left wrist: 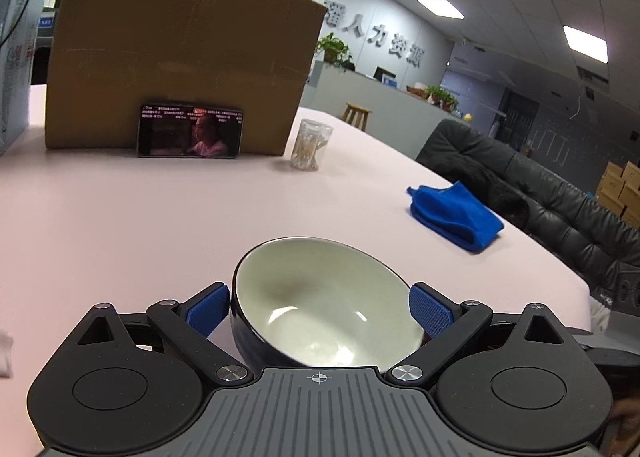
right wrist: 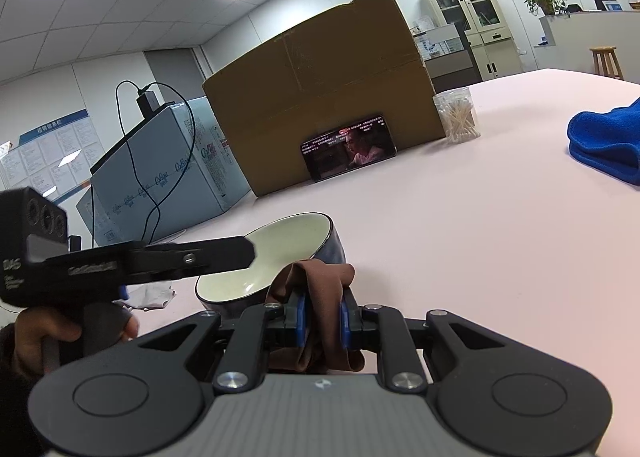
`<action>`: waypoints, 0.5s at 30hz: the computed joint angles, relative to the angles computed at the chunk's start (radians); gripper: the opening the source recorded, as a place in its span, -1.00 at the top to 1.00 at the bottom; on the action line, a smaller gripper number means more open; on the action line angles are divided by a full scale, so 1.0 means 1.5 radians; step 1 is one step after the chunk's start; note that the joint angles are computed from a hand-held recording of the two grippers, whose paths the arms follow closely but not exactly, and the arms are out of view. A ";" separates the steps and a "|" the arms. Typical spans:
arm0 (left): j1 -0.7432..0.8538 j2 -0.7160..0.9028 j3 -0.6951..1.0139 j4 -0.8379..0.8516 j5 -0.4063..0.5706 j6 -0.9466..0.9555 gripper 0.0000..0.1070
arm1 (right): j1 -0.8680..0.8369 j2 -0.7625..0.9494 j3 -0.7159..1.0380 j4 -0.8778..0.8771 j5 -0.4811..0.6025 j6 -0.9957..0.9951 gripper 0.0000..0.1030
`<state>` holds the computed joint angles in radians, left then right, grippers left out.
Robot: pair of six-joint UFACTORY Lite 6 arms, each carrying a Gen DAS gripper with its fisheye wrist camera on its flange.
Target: Clean bowl
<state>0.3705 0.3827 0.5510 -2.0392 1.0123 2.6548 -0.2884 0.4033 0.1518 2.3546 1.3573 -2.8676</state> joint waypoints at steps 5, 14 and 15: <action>-0.003 -0.008 -0.019 -0.013 -0.003 0.031 -0.84 | -0.008 0.004 0.012 -0.010 -0.007 -0.002 0.63; 0.019 -0.048 -0.100 -0.032 0.019 0.113 -0.83 | 0.002 -0.023 0.023 0.010 -0.044 0.023 0.64; 0.023 -0.040 -0.100 -0.034 0.028 0.122 -0.84 | 0.001 -0.023 0.024 0.008 -0.045 0.025 0.64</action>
